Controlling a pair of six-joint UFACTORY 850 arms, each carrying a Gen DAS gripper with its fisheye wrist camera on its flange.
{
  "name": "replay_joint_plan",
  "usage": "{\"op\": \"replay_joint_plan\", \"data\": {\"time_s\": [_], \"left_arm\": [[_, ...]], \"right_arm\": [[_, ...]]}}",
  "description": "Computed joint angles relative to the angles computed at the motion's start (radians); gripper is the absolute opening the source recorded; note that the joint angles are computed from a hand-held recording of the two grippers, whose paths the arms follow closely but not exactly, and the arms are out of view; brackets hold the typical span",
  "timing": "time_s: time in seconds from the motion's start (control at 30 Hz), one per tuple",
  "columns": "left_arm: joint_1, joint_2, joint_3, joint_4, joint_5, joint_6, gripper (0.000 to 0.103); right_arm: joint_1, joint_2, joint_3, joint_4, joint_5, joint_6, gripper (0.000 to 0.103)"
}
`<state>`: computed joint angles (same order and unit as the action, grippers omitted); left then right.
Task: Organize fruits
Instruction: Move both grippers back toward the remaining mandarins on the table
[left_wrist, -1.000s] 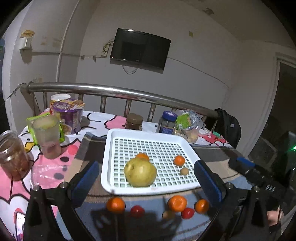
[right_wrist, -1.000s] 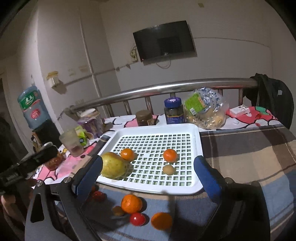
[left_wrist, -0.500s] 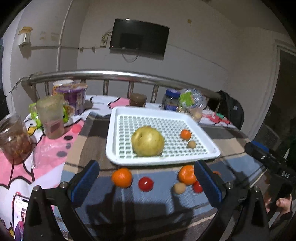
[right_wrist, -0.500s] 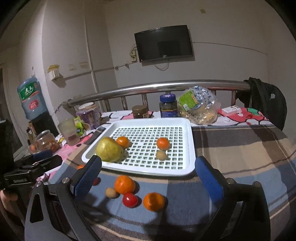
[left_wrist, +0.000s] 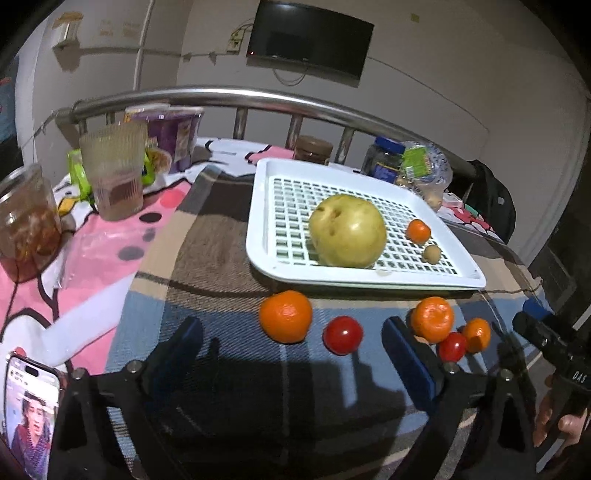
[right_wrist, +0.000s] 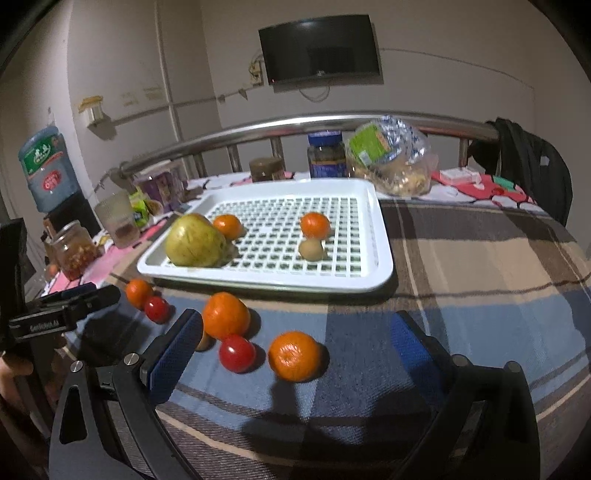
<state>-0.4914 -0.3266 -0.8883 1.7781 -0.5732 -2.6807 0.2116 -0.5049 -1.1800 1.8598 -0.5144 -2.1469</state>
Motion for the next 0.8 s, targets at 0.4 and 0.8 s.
{"op": "replay_joint_plan", "data": {"time_s": [0.4,0.8], "left_arm": [[0.047,-0.034,-0.015,-0.008,0.080,-0.034,0.067],[0.064,-0.055,-0.037,0.043,0.130,-0.049,0.039]], "right_arm": [[0.024,-0.063,-0.060,-0.199,0.096,0.194,0.077],[0.031,-0.099,-0.098,-0.426,0.099,0.419,0.041]]}}
